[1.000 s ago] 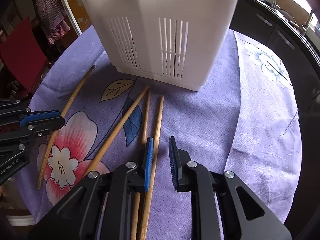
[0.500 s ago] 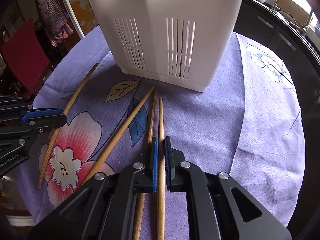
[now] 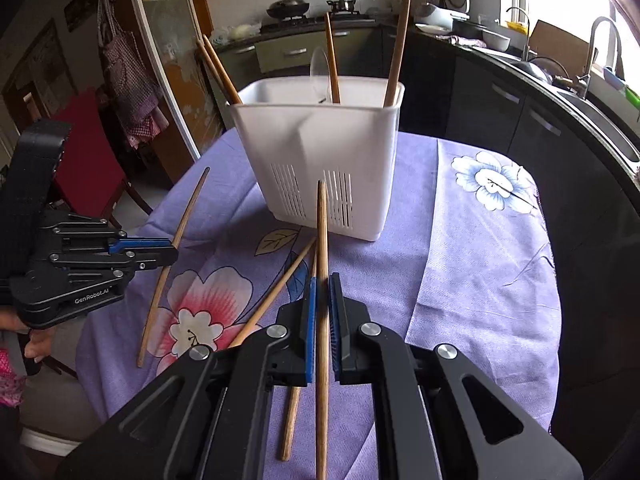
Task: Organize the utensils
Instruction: 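Lift the light chopstick upright with the right gripper over the caddy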
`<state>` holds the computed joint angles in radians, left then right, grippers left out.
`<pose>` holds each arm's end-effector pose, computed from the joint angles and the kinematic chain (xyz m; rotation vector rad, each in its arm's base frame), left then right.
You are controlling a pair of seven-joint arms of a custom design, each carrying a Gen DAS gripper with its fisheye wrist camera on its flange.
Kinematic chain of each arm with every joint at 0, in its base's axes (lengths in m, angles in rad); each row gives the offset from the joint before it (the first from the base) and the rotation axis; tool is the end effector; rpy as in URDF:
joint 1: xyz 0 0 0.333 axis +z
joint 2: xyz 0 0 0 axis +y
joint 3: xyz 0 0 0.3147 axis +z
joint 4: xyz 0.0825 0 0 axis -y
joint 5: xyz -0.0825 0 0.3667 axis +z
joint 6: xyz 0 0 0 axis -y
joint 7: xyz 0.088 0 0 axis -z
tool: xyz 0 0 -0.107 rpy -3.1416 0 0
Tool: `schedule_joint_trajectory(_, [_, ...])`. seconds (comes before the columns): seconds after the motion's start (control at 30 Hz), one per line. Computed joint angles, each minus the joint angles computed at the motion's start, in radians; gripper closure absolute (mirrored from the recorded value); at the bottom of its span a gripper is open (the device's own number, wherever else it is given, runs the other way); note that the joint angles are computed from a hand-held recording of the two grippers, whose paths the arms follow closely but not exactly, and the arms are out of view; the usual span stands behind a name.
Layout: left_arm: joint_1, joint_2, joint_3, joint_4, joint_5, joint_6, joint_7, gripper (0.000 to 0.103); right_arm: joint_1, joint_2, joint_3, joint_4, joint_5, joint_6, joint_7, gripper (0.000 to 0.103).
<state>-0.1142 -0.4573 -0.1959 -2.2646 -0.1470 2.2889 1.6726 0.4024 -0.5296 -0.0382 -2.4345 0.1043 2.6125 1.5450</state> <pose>0.4148 -0.1504 0.5877 -1.6243 2.3049 -0.5696 0.3962 0.1459 0.5795 -2.0040 1.4510 -0.4188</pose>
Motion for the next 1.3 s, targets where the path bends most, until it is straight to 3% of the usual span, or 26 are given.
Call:
schedule_joint_trajectory(0.23, [-0.006,-0.079,0.006,-0.017,-0.012,-0.005,0.015,0.097,0.002,-0.144,0.000,-0.074,-0.018,-0.009,0.007,0.096])
schedule_joint_trajectory(0.6, [0.001,-0.161,0.009,-0.040,-0.020,-0.013,0.022,0.097,0.005,-0.264,-0.003,-0.110,-0.052,-0.024,0.035,0.096])
schedule_joint_trajectory(0.97, [0.003,-0.196,0.003,-0.026,-0.024,-0.010,0.021,0.097,0.009,-0.290,0.012,-0.077,-0.092,-0.042,0.063,0.096])
schedule_joint_trajectory(1.3, [-0.002,-0.159,-0.009,0.079,-0.015,-0.027,0.023,0.097,0.022,-0.257,0.013,0.013,-0.098,-0.080,0.045,0.096])
